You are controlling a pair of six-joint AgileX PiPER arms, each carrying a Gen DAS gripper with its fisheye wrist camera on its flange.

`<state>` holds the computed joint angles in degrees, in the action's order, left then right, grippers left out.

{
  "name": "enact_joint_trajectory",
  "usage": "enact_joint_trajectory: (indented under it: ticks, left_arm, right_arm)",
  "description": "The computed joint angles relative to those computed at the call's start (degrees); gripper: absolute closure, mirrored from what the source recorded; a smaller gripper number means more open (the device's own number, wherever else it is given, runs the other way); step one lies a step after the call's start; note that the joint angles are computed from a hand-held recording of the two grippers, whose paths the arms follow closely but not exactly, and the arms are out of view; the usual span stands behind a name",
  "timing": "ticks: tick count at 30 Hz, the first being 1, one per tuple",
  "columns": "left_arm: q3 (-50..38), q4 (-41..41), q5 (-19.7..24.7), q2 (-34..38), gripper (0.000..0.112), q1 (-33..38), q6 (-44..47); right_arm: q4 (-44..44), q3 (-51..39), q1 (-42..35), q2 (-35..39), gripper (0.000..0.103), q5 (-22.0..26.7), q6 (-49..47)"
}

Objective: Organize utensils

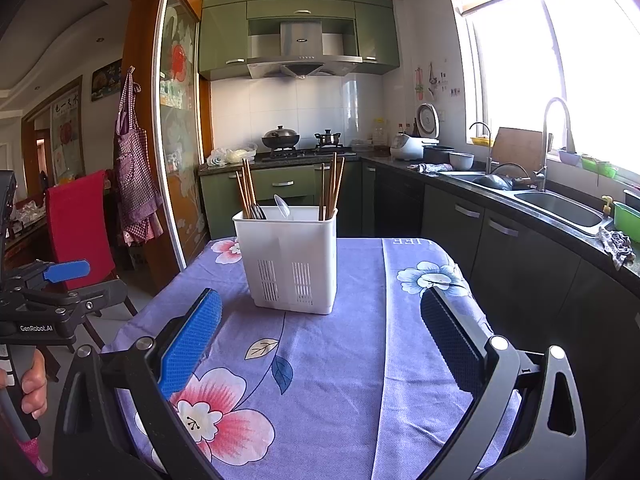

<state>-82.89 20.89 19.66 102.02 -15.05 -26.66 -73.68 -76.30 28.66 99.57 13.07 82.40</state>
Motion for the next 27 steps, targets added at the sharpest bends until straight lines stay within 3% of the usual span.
enact_joint_trajectory:
  ticks: [4, 8, 27]
  left_arm:
    - [0.5, 1.7, -0.8, 0.0, 0.016, 0.2, -2.1]
    - [0.9, -4.0, -2.5, -0.1, 0.016, 1.2, 2.8]
    - [-5.9, -4.3, 3.8, 5.5, 0.016, 1.1, 4.9]
  right_arm:
    - [0.7, 0.0, 0.0, 0.1, 0.005, 0.0, -0.7]
    - [2.8, -0.3, -0.2, 0.4, 0.005, -0.2, -2.8]
    - [9.8, -2.4, -1.4, 2.8, 0.005, -1.0, -9.3]
